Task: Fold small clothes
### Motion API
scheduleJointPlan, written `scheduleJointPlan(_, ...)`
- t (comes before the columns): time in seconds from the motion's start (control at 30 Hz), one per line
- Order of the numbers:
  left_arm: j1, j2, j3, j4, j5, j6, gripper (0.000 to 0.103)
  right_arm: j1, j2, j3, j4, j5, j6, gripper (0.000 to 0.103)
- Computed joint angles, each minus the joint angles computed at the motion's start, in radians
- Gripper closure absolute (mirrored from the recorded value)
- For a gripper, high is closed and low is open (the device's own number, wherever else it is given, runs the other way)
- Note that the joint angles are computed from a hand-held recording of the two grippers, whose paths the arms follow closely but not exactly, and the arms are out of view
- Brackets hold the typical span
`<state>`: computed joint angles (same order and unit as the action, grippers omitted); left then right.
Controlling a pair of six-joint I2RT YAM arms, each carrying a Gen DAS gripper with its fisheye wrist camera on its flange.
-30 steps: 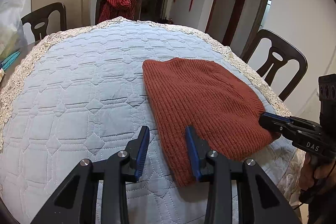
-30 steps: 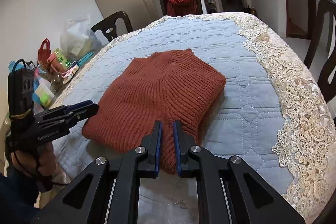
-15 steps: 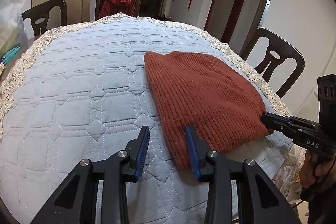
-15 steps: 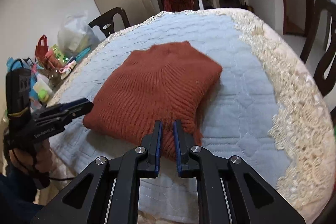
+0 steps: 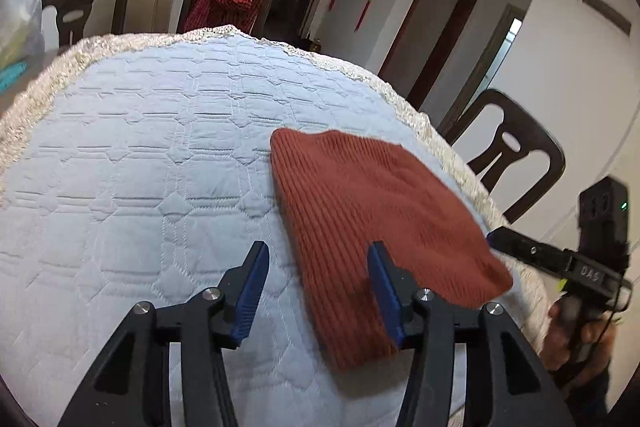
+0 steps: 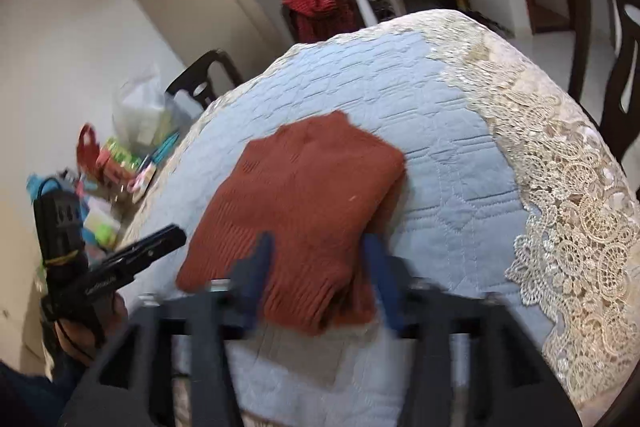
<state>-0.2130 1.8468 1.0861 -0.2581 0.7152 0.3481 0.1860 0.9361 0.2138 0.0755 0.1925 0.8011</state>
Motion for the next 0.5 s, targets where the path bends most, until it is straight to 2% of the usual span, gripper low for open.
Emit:
scheduleJointPlan(0.1, -0.012, 0.052, 0.061, -0.046, 0.021, -0.004, 0.047, -0.114, 0.097, -0.007, 0.094, -0.127, -0.003, 0.048)
scheduleJointPlan(0.23, -0.032, 0.117, 0.126, -0.108, 0.032, 0.005, 0.045, -0.204, 0.234, -0.011, 0.214, -0.247, -0.003, 0.048)
scheduleJointPlan(0.3, -0.032, 0.134, 0.139, -0.121, 0.051, 0.007, 0.042, -0.224, 0.248, -0.006, 0.227, -0.273, -0.010, 0.048)
scheduleJointPlan(0.5, -0.033, 0.169, 0.170, -0.168, 0.082, 0.021, 0.042, -0.269, 0.334, 0.009, 0.309, -0.367, -0.052, 0.048)
